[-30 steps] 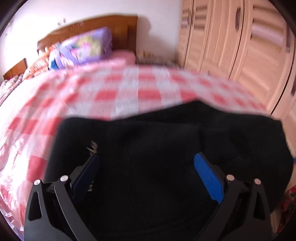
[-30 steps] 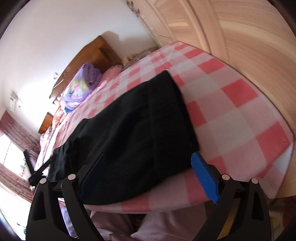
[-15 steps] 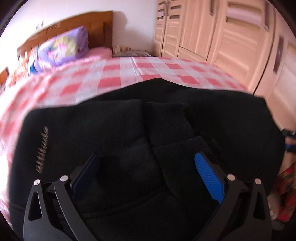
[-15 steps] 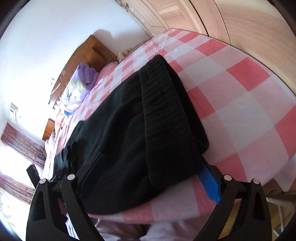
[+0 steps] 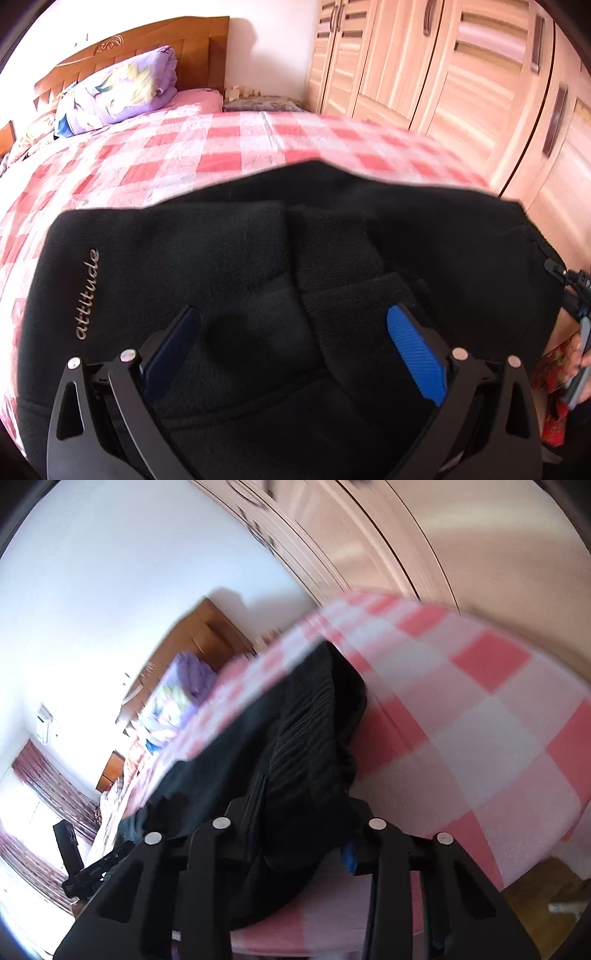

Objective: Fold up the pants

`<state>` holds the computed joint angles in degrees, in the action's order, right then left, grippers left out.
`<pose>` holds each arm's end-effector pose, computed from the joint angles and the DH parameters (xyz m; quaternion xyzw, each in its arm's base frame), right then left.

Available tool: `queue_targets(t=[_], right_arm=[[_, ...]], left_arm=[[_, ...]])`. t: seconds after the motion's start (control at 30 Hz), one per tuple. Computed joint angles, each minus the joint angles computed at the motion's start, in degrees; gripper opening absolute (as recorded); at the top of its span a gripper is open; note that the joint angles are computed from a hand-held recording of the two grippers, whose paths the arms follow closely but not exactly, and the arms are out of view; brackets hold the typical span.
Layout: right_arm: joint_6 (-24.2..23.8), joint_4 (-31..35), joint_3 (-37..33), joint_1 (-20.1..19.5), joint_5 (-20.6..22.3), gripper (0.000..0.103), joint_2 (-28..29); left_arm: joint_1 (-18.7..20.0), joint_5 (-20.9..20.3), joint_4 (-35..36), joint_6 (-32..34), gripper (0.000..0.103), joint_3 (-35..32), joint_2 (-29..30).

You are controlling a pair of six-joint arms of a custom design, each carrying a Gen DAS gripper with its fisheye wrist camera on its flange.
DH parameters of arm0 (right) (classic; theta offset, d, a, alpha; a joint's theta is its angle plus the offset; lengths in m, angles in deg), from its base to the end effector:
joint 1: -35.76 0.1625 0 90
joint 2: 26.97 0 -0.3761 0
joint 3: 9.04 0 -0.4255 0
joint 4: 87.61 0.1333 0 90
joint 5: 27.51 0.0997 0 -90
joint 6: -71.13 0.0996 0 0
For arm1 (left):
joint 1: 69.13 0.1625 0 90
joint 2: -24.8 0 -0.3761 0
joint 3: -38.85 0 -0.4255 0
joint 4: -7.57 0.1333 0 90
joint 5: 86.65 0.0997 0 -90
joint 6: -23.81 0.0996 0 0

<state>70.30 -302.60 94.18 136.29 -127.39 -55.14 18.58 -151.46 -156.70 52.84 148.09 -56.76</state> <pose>0.2204 -0.5496 -0.0579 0.0532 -0.9023 0.4257 0.0422 0.1529 -0.5726 0.3474 0.1589 0.8864 -0.3292 0.2841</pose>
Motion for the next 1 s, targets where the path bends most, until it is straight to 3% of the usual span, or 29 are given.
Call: queue_targets(t=[0.13, 0.2, 0.37, 0.43, 0.5, 0.6, 0.77, 0.83, 0.87, 0.93, 1.0], right_arm=[[-7.54, -2.53, -4.11, 6.01, -3.75, 0.034, 1.95], [-13.41, -1.68, -7.66, 9.58, -6.14, 0.034, 3.8], [-30.35, 0.22, -19.33, 17.24, -13.7, 0.034, 12.68], [-36.34, 0.85, -23.57, 19.18, -15.98, 0.034, 16.91], [-41.56, 0.69, -26.13, 20.49, -18.01, 0.034, 20.17], [-47.85, 0.28, -28.61, 21.91, -20.19, 0.033, 23.67], [-54.34, -2.78, -29.72, 22.55, -22.45, 0.036, 26.08], [-54.92, -1.87, -28.04, 22.45, -22.74, 0.046, 25.06], [-55.09, -1.75, -26.5, 22.21, -22.15, 0.069, 24.11], [-56.03, -4.5, -21.15, 21.36, -18.67, 0.095, 21.29], [-55.93, -8.91, -16.72, 20.52, -17.44, 0.095, 19.07]], left_arm=[[-0.69, -6.38, 5.55, -3.73, 0.102, -1.07, -2.74], [-0.13, -13.82, 11.11, -7.43, 0.102, -3.34, -3.54], [2.15, -40.35, 33.13, -18.45, 0.102, -17.11, 1.84], [0.99, -43.74, 42.71, -17.92, 0.102, -22.81, 5.4], [-1.5, -40.73, 51.6, -16.54, 0.102, -28.27, 9.4], [-5.05, -31.34, 59.98, -17.59, 0.101, -34.57, 14.99], [-11.38, -7.81, 68.58, -17.85, 0.101, -36.17, 20.65], [-11.67, -5.42, 70.47, -20.05, 0.098, -36.96, 22.51], [-11.53, -5.55, 70.68, -20.28, 0.086, -37.44, 23.09], [-11.57, -3.96, 71.03, -19.94, 0.045, -37.73, 23.77], [-11.69, -1.27, 70.0, -17.87, 0.029, -36.79, 23.68]])
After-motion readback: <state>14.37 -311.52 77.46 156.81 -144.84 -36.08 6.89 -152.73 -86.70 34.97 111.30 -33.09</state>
